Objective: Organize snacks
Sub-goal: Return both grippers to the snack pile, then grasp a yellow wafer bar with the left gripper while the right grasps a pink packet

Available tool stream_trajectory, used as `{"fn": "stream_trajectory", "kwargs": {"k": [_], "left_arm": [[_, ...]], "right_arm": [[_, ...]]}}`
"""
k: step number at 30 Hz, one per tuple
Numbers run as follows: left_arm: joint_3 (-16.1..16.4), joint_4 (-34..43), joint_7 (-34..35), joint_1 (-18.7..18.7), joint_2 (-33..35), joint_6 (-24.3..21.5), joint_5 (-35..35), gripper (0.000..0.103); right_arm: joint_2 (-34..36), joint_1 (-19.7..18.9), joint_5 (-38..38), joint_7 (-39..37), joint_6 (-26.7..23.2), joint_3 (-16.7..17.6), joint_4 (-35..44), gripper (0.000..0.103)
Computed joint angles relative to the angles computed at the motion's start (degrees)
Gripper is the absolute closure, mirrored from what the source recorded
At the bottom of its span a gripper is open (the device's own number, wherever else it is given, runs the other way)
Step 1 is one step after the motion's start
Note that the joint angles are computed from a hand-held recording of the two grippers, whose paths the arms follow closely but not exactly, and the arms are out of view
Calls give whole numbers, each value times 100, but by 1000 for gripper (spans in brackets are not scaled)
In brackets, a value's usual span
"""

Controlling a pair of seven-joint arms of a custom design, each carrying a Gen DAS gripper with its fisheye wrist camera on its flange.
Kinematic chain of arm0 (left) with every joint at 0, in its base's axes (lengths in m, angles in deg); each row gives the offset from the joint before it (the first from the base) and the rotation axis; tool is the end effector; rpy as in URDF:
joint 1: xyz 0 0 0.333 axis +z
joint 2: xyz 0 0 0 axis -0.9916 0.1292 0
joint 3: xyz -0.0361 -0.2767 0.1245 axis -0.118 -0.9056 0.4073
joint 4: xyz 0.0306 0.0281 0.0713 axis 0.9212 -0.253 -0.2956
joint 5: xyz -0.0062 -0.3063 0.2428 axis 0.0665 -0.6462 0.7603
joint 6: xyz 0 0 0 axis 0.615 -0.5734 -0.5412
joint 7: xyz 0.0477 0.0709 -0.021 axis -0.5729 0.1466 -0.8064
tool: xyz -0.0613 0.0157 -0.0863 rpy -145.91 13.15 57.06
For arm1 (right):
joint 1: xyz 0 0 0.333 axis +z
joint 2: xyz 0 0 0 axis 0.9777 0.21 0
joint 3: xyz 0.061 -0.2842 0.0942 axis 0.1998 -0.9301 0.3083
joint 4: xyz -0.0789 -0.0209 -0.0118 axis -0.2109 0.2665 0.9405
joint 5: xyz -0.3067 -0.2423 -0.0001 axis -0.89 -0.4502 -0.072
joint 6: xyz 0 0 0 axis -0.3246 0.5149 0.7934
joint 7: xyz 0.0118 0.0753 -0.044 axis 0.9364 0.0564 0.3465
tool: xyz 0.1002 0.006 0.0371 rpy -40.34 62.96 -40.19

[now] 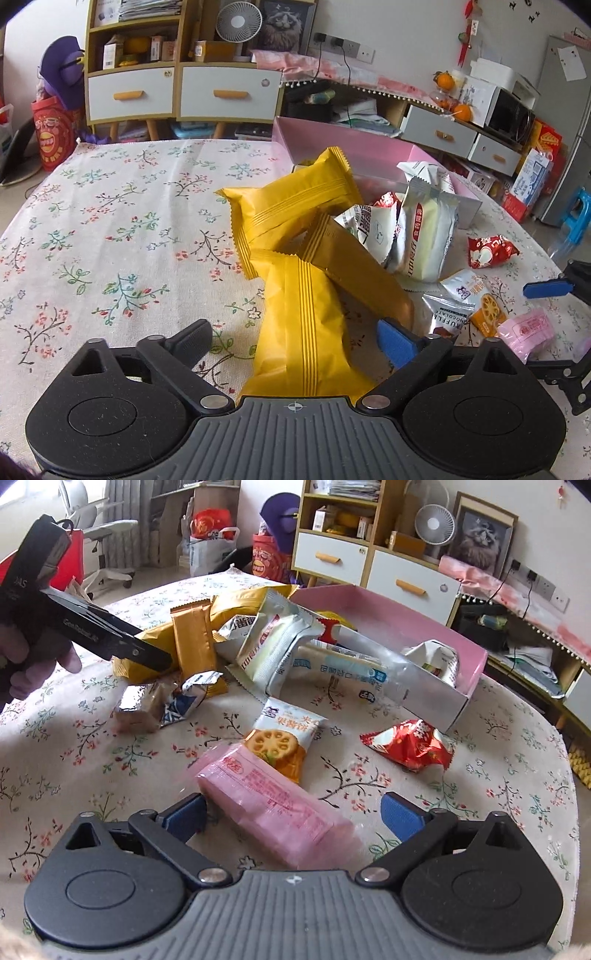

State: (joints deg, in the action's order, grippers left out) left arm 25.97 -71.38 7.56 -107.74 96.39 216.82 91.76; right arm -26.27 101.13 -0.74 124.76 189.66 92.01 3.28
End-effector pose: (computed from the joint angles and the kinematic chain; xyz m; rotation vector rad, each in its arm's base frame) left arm 0.6250 -0.2893 0.3301 -1.8078 1.7285 -0.9540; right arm 0.6833 0.3861 0.3502 -2.2896 0.7267 -0.4397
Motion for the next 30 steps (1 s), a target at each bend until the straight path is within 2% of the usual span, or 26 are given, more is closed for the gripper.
{"fn": "stream_trajectory", "kwargs": {"k": [4,6,10,12,14,16,24,30], "left_arm": [[-154,2,284,135,13,21,-232,20],[-135,1,375,99,9,-37,-309,29],[-111,-53,429,89,-35,-49,-414,41],[-151,-92,498,132,-61,-29,-520,53],[-208,-118,637,169,-87,-95,-645,58],[-224,-160,679,186,-120,-98,-747,61],[-247,-321,643,204,-317,-357,-922,65],[-212,-489,274,231,-548,-461,-677,65]], "right_arm": [[10,-122,136,-104,-148,145,49,17],[28,-126,195,-109,-222,163,99,23],[1,-182,331,-236,-377,251,116,41],[-22,-213,404,-332,-476,304,116,50],[-32,-232,488,-403,-603,340,146,65],[-41,-200,525,-433,-676,316,174,72],[-114,-89,542,-516,-632,237,110,74],[-75,-51,583,-408,-575,241,237,74]]}}
